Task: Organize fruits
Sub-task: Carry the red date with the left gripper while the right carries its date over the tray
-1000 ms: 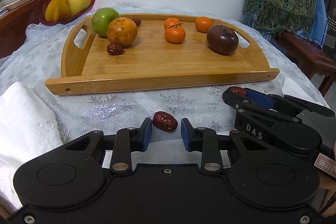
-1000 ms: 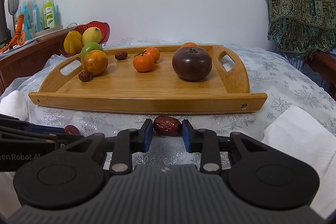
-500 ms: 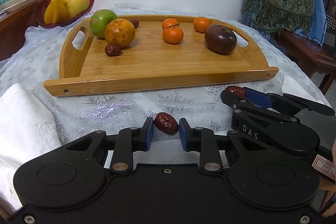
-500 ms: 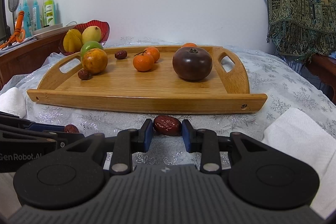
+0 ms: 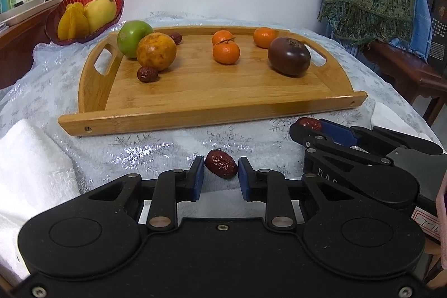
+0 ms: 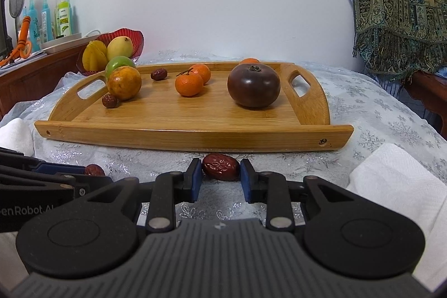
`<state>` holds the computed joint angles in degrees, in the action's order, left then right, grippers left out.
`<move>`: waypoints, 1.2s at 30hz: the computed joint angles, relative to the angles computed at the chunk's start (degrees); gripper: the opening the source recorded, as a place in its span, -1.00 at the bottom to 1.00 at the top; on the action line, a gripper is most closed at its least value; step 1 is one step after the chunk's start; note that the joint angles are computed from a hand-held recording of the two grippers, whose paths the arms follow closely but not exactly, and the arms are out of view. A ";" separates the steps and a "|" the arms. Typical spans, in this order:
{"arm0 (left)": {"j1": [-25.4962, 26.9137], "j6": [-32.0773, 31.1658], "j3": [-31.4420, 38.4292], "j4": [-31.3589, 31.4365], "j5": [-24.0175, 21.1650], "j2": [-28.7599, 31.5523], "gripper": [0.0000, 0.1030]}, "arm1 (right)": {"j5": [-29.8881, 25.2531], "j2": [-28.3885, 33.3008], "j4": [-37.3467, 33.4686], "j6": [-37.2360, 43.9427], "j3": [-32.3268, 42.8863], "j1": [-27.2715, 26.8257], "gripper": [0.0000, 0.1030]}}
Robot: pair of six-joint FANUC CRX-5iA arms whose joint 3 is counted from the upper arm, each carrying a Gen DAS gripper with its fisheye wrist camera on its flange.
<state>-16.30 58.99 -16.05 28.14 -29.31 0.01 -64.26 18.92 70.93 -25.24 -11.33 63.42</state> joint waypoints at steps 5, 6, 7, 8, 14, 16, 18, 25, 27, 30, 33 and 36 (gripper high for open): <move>0.08 0.20 0.18 -0.07 0.40 -0.22 -0.52 | -0.32 -0.31 0.25 -0.65 -0.23 0.21 -0.35; 0.12 0.17 0.20 -0.07 0.44 -0.27 -0.52 | -0.42 -0.41 0.36 -0.79 -0.32 0.24 -0.35; 0.16 0.06 0.18 -0.04 0.54 -0.34 -0.52 | -0.55 -0.39 0.49 -0.85 -0.28 0.29 -0.35; 0.19 0.01 0.19 -0.08 0.61 -0.41 -0.52 | -0.73 -0.45 0.65 -0.88 -0.31 0.35 -0.35; 0.48 0.49 0.91 -0.81 0.42 -0.55 -0.52 | -1.80 -0.60 1.95 0.35 -0.05 0.64 -0.35; 0.61 1.08 1.53 -1.30 0.23 -0.36 -0.52 | -1.96 -0.61 2.33 0.67 0.20 0.59 -0.35; 0.72 1.80 2.30 -1.93 0.07 -0.09 -0.52 | -1.93 -0.70 2.76 0.54 0.36 0.46 -0.35; 1.11 1.98 4.50 -1.55 0.06 1.18 -0.52 | -1.33 -0.53 4.47 1.20 1.25 -0.42 -0.35; 1.09 1.64 5.05 -1.22 0.34 1.55 -0.52 | -1.19 -0.43 4.89 1.36 1.57 -0.74 -0.35; 1.19 1.52 6.07 -0.31 0.37 2.34 -0.52 | -0.83 -0.36 5.48 1.45 1.98 -1.39 -0.35; 1.34 1.93 7.38 0.12 0.20 3.32 -0.52 | -0.44 -0.21 5.93 1.66 2.48 -2.03 -0.35; 1.41 2.47 8.97 0.03 -0.17 4.54 -0.52 | -0.29 0.27 6.24 2.45 3.23 -2.63 -0.35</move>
<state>-14.89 61.46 -7.09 28.18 -29.48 4.55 -64.55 19.19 77.17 -22.80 -8.10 60.79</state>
